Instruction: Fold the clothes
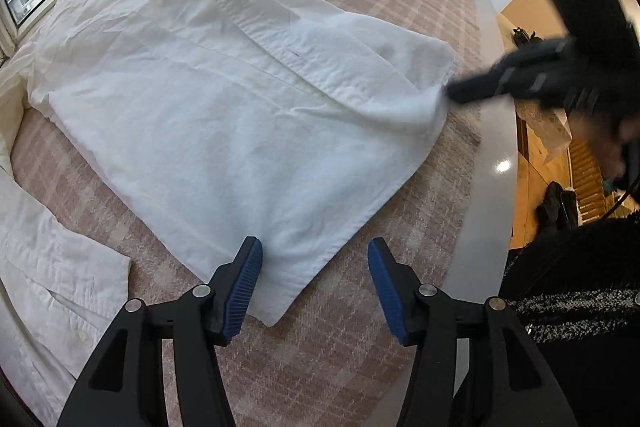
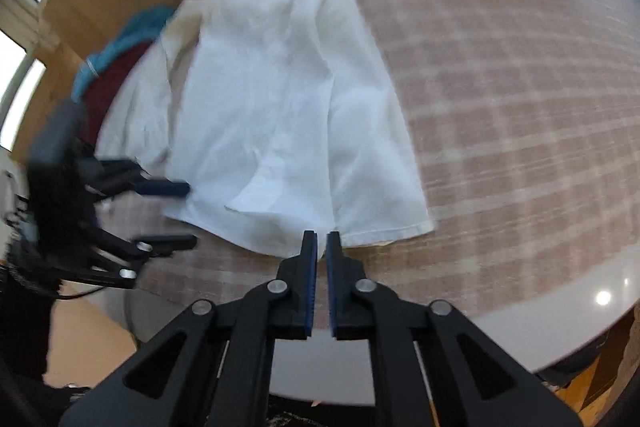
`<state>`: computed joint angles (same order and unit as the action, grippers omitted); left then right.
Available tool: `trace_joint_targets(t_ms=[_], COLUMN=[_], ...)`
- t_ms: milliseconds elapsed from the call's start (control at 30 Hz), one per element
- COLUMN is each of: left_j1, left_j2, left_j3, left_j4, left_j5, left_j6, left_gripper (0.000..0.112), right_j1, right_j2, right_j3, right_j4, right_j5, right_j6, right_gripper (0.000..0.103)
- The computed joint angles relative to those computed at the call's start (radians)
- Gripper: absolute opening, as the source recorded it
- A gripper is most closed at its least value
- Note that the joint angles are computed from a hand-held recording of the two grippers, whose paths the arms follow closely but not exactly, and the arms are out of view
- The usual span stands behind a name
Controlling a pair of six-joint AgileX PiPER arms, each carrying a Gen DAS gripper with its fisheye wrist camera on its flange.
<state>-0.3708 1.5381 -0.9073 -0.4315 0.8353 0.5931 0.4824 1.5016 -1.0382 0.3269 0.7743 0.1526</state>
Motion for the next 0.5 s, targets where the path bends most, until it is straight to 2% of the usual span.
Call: trace_joint_targets(t_ms=[67,167,300,367,433,500], left_j1=[-0.006,0.02,0.019,0.023,0.03,0.039], left_j2=[-0.003,-0.02,-0.024,-0.026,-0.028,-0.031], left_j3=[-0.001,0.007,0.003,0.003,0.004,0.006], left_j4=[0.004,-0.007,0.001,-0.006,-0.016,-0.028], left_j5=[0.003,0.024,0.034,0.039,0.045,0.053], left_j6=[-0.001,0.034,0.037,0.045,0.058,0.074], left_gripper=[0.053,0.053,0.053,0.054,0.055,0.055], right_j1=[0.0,0.089,0.153,0.152,0.126,0.102], right_j2=[0.02,0.176,0.452,0.571,0.688,0.735], right_j3=[-0.045,-0.184,-0.496,-0.646,-0.801,-0.867], right_j4=[0.076,0.049,-0.153,-0.251,-0.256,-0.273], right_j5=[-0.017,-0.068,-0.093,-0.054,0.029,0.086], right_j6=[-0.051,-0.029,0.173,0.277,0.288,0.288], right_gripper=[0.008,0.008,0.008,0.008,0.008,0.006])
